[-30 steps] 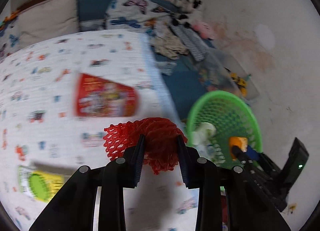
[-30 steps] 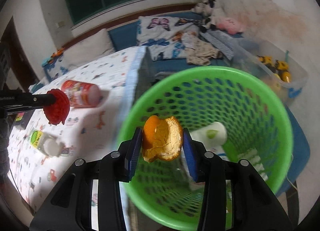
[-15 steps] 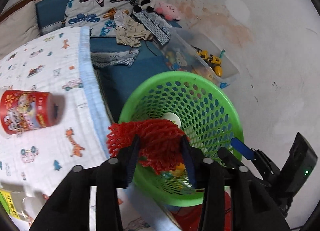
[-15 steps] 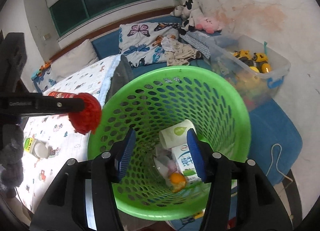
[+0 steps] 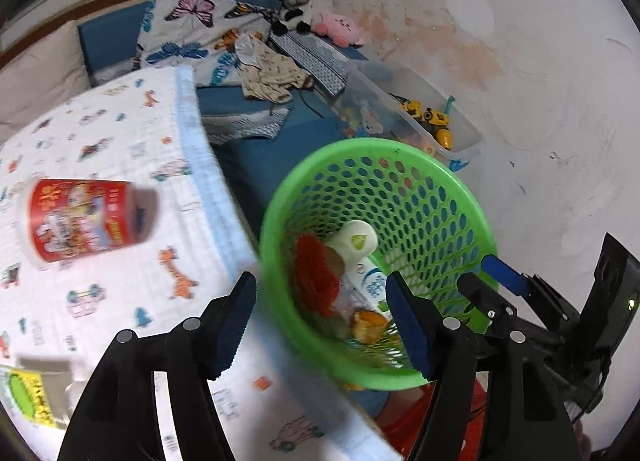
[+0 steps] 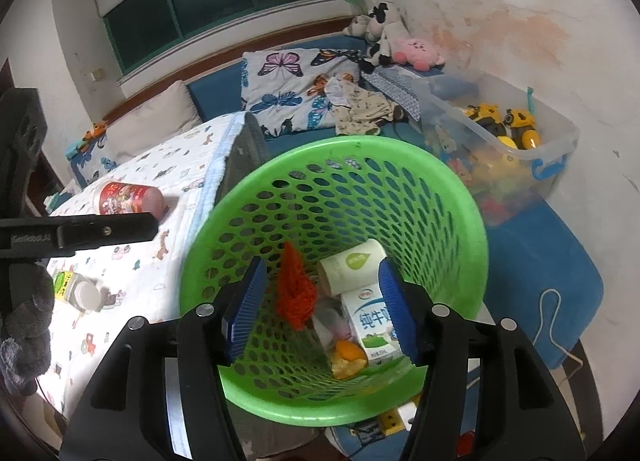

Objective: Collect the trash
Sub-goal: 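Drop the orange peel into the basket with the right tool while the left tool drops the red net, then grasp the yellow-green drink bottle with the right tool and lift it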

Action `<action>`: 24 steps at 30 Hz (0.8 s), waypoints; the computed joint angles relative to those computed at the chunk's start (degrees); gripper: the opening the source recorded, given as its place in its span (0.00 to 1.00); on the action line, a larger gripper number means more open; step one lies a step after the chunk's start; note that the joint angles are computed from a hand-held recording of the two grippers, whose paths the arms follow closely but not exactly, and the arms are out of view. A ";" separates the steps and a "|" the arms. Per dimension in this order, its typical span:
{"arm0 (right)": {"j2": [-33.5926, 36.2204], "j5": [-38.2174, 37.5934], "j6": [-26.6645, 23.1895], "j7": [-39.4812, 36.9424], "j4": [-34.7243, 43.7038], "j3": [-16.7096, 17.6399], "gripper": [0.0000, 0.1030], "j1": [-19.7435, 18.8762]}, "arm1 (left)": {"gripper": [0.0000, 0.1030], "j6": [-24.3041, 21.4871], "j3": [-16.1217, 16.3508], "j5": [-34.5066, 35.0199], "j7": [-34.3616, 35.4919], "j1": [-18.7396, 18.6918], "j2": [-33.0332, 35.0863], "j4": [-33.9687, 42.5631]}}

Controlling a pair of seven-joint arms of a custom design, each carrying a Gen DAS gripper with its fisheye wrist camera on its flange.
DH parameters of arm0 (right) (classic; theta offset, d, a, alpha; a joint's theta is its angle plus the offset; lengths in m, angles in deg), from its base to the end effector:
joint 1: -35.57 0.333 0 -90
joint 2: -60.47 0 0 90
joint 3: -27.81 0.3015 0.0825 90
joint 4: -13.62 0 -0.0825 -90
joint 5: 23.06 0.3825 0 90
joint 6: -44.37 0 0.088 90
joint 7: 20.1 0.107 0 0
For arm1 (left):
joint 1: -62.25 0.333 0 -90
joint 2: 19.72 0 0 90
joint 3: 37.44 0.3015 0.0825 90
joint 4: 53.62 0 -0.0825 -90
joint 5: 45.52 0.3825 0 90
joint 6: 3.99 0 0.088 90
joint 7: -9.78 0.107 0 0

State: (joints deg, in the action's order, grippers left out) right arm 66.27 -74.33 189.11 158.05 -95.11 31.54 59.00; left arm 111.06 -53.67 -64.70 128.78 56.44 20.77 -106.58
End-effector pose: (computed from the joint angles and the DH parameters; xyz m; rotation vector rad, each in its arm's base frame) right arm 0.5513 0.2903 0.4894 -1.2846 2.0543 -0.7176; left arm 0.7291 -0.2257 0.5200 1.2409 -2.6866 0.9761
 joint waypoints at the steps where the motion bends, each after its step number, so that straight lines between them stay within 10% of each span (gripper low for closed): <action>1: 0.36 0.11 0.03 -0.52 0.53 0.07 0.58 0.04 | 0.63 0.80 -0.04 -0.47 0.57 0.78 -1.04 -1.49; 15: 9.93 5.61 2.85 -12.26 13.44 -1.43 0.64 3.84 | 0.64 6.52 2.66 -2.99 4.30 8.18 -8.98 -12.34; 24: 24.85 20.25 2.79 -36.00 33.57 0.72 0.66 5.80 | 0.67 7.20 4.50 -3.39 3.88 13.19 -8.54 -10.51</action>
State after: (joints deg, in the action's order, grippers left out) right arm 91.12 -54.08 191.90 122.05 -61.54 32.26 64.79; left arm 118.26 -49.18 -68.09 132.66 69.63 12.23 -117.09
